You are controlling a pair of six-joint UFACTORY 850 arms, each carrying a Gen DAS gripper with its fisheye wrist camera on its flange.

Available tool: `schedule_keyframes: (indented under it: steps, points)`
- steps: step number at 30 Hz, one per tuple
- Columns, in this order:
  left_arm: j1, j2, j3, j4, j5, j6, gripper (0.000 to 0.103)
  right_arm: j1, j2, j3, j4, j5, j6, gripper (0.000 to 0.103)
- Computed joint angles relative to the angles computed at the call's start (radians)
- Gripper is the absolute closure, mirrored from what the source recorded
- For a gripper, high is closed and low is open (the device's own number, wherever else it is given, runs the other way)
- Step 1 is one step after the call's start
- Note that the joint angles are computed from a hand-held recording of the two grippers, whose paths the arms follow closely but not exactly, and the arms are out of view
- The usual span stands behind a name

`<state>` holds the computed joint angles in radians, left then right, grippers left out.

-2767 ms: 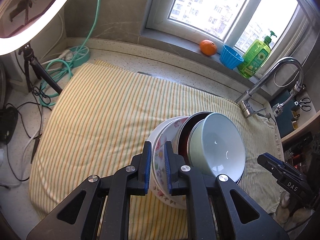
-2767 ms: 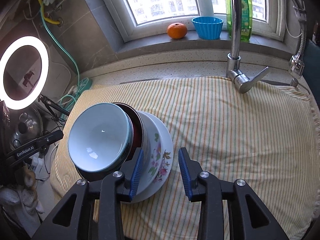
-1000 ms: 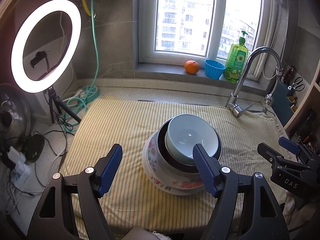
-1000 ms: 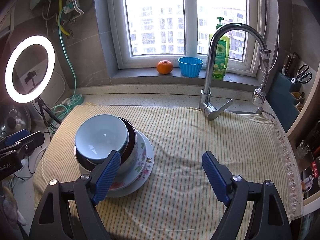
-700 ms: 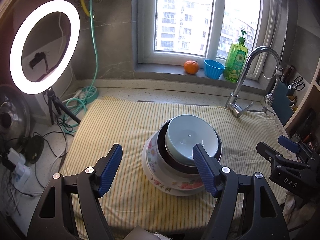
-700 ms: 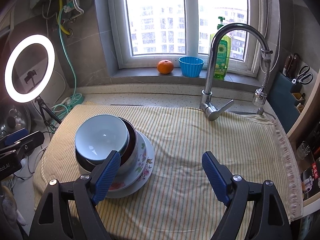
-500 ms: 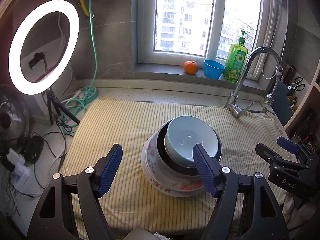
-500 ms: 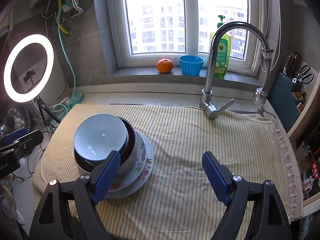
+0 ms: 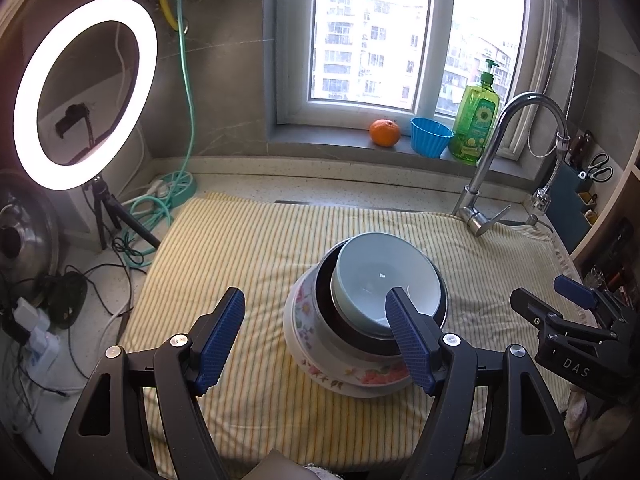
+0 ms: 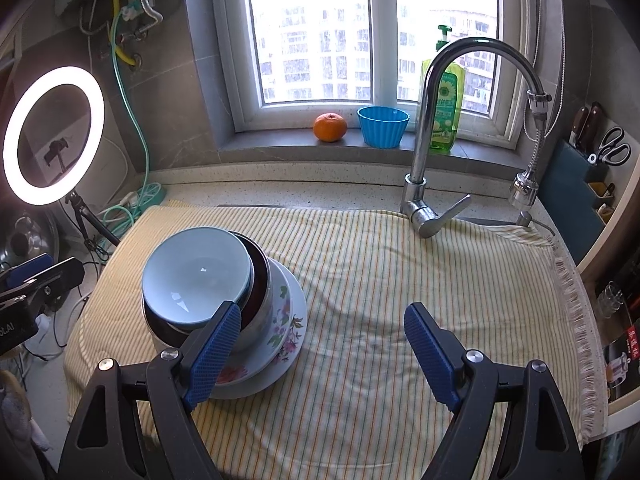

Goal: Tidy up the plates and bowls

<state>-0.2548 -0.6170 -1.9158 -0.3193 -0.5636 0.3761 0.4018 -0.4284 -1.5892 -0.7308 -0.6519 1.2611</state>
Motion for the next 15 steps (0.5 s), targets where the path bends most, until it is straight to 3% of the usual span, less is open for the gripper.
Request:
schedule_keyframes:
  steps: [15]
  points:
    - [-0.003,-0.017,-0.020,0.021,-0.008,-0.024,0.030,-0.009,-0.010,-0.005,0.028,0.005,-0.025,0.022]
